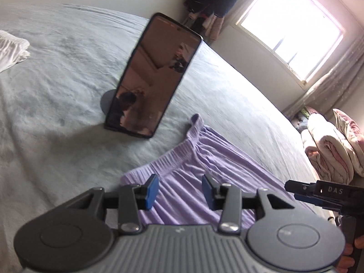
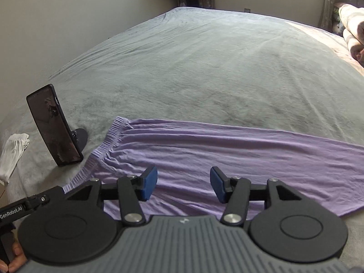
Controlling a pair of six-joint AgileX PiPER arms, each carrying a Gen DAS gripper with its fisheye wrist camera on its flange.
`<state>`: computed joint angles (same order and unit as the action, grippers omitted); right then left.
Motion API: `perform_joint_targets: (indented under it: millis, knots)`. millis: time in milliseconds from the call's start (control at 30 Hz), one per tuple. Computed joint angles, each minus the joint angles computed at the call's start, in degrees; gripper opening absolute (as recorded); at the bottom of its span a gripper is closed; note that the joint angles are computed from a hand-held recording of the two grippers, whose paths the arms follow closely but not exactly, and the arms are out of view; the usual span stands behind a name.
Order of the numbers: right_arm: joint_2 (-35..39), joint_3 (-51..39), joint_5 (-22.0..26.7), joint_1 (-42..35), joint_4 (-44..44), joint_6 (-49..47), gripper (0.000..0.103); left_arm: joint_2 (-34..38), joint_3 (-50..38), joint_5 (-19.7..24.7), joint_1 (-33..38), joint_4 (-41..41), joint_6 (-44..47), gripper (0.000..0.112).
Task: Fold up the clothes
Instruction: 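Move the right tool along the garment to the sleeve end by the folded stack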
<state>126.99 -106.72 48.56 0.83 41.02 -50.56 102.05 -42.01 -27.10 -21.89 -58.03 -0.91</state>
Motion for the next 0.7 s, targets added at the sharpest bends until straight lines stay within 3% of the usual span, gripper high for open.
perform_joint_targets:
  millis: [200,367,500,567,700]
  knots:
    - [-0.1,3.2,-0.8,-9.4,2.5,-1.8,0.056,4.3,-7.6,6.6,-1.7,0.9,3.5,0.045]
    - [4.1,-0.7,0.3,-16.1,2.2,0.0,0.056,9.1,-16.0,11.4,-3.2,-3.7,11.4,0.045]
    - [8.3,-5.7,-0.9,-18.9,0.5,2.0,0.056,13.0,-23.3,14.7,-4.4,-14.3,23.1,0.045]
    - [10.8,-8.7,-1.9,-20.1,0.4,3.1,0.056,15.2,-27.4,15.8,-5.0,-23.6,32.7,0.045]
    - [19.9,-23.5,2.0,-22.5,-2.7,11.2,0.056,19.4,-34.6,14.5,-6.9,-36.8,47.4,0.045]
